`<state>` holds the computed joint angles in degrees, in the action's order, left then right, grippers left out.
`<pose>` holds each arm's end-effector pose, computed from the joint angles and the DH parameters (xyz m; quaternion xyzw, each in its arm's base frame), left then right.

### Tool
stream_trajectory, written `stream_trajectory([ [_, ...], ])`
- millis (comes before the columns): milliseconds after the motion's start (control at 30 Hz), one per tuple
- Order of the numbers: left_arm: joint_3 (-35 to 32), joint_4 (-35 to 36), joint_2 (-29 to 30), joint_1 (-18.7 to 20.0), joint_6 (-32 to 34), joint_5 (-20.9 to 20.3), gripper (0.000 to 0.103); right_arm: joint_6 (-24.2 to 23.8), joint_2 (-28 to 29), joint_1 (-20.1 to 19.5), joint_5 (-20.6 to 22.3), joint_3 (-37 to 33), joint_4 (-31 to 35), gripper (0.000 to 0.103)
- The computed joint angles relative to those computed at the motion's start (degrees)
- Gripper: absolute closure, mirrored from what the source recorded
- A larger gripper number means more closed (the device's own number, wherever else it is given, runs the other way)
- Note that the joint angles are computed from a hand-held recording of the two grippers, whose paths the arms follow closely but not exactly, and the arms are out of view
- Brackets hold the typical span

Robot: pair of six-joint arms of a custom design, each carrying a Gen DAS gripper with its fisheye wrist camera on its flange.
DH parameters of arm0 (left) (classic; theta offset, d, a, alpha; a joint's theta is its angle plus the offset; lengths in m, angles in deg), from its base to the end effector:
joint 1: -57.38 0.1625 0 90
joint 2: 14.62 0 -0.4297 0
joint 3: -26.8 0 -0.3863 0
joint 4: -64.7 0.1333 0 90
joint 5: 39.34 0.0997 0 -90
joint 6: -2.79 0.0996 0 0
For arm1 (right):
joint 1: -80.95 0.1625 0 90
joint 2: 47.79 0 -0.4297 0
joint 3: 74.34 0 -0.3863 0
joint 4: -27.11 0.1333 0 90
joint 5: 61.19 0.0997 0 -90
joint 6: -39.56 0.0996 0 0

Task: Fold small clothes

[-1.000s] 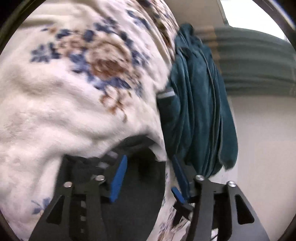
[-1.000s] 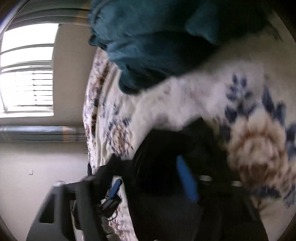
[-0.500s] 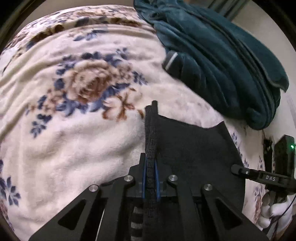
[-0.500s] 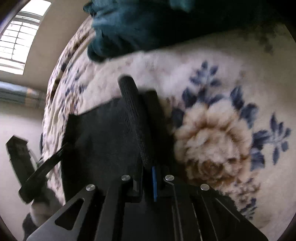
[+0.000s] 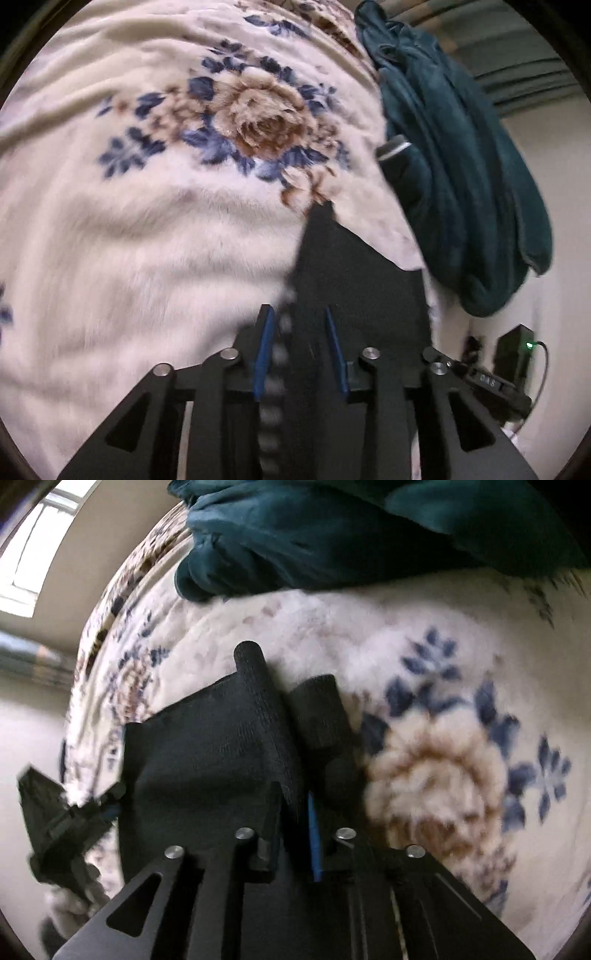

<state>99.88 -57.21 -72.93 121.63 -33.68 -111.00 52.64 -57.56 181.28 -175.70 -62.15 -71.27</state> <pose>-0.1656 -0.7222 0.3687 -0.1148 0.9697 -0.2074 0.0589 0.2551 -0.8866 0.1393 -0.0344 -0.9753 0.0928 0.1973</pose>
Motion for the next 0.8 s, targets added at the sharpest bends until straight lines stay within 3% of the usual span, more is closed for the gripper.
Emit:
stream_trajectory([
  [33,1.4,0.3,-0.9,-0.5,0.4,-0.8,0.075,0.3,-3.2,-0.2,1.5,5.7,-2.8,0.077],
  [100,3.5,1.6,-2.0,-2.1,2.7,1.1,0.078,0.8,-8.5,-0.6,4.5,15.4,-6.6,0.057],
  [133,4.7,0.9,-2.4,-2.8,4.4,2.5,0.081,1.1,-9.7,-0.7,4.7,17.9,-7.1,0.057],
  [167,5.5,0.2,-2.5,-3.3,6.0,4.0,0.091,1.3,-10.7,-0.7,4.7,20.0,-7.2,0.056],
  [200,6.1,0.4,-2.4,-4.0,7.1,6.6,0.098,0.7,-11.8,-0.7,4.6,22.8,-8.1,0.065],
  [267,5.8,1.0,-2.3,-4.0,6.1,7.6,0.098,0.0,-14.2,-0.1,1.6,28.9,-13.2,0.093],
  [400,3.9,3.8,-0.7,-3.5,6.0,9.8,0.098,3.3,-17.2,0.1,-1.1,34.8,-19.6,0.097],
  [533,1.6,6.1,0.3,-3.9,8.1,9.7,0.096,4.1,-16.1,0.6,-2.5,33.1,-17.3,0.096],
  [600,0.2,7.1,1.0,-3.5,7.9,8.6,0.096,4.9,-14.5,0.4,-1.0,28.8,-13.6,0.087],
  [633,0.0,6.4,1.2,-3.4,8.4,8.6,0.096,4.6,-13.5,0.3,-0.1,26.8,-13.2,0.087],
  [700,-1.2,5.6,2.5,-3.1,9.1,8.4,0.096,3.9,-11.2,0.1,0.0,22.8,-13.7,0.075],
  [800,-3.6,5.0,4.8,-2.8,9.6,7.8,0.096,4.0,-6.0,-0.8,1.6,13.6,-10.6,0.076],
])
